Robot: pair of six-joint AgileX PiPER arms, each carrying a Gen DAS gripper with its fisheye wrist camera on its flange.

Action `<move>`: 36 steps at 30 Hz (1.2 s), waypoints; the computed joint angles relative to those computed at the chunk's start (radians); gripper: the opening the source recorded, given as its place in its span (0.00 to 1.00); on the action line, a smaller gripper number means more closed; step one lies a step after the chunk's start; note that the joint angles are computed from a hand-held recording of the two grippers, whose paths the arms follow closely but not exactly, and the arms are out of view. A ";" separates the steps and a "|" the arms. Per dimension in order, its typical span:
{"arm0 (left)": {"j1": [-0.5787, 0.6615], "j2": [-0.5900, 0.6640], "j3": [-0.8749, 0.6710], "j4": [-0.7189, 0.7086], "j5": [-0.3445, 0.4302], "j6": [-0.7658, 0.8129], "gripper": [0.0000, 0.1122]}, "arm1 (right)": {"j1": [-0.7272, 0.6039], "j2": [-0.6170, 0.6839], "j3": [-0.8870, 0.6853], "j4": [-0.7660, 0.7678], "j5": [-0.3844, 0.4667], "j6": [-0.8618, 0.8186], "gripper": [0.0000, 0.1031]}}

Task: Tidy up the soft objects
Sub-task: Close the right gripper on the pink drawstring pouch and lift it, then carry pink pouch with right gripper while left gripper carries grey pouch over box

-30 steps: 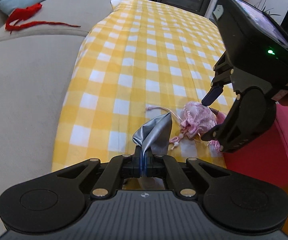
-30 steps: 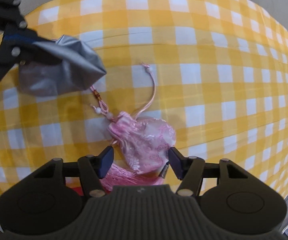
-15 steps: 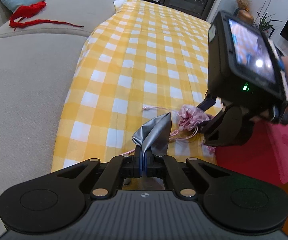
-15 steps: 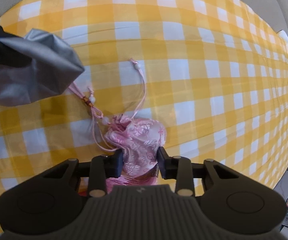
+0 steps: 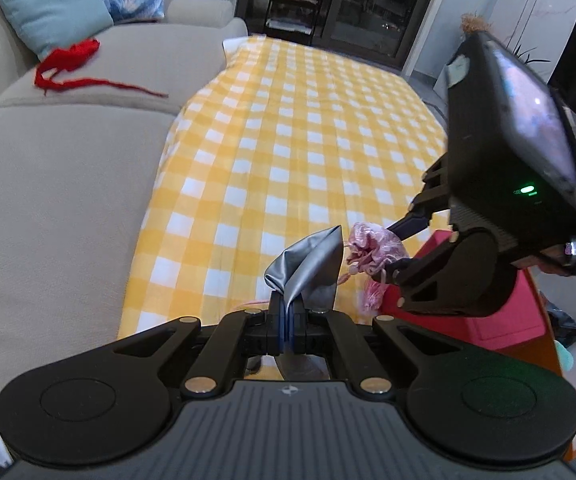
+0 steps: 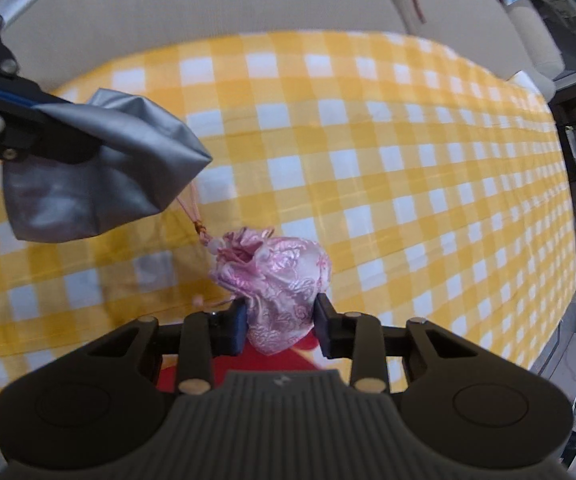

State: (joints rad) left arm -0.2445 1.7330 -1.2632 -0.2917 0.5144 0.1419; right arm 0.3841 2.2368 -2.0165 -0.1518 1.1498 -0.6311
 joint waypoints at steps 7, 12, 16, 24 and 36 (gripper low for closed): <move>-0.041 -0.149 0.083 0.094 -0.006 -0.116 0.02 | -0.050 -0.238 0.227 0.092 -0.092 0.023 0.32; -0.077 -0.235 0.124 0.134 0.001 -0.172 0.01 | -0.073 -0.408 0.378 0.141 -0.129 0.069 0.32; -0.115 -0.294 0.151 0.147 0.009 -0.198 0.01 | -0.103 -0.545 0.509 0.176 -0.156 0.112 0.32; -0.236 -0.387 0.181 0.174 0.040 -0.222 0.02 | -0.232 -0.819 0.775 0.287 -0.209 0.123 0.32; -0.485 -0.319 0.104 0.288 0.057 -0.323 0.02 | -0.691 -1.139 1.103 0.527 -0.207 -0.088 0.32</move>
State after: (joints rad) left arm -0.7291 1.4138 -1.1596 -0.0038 0.5711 -0.1809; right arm -0.3069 1.0973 -0.9138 0.3757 0.9425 -0.7189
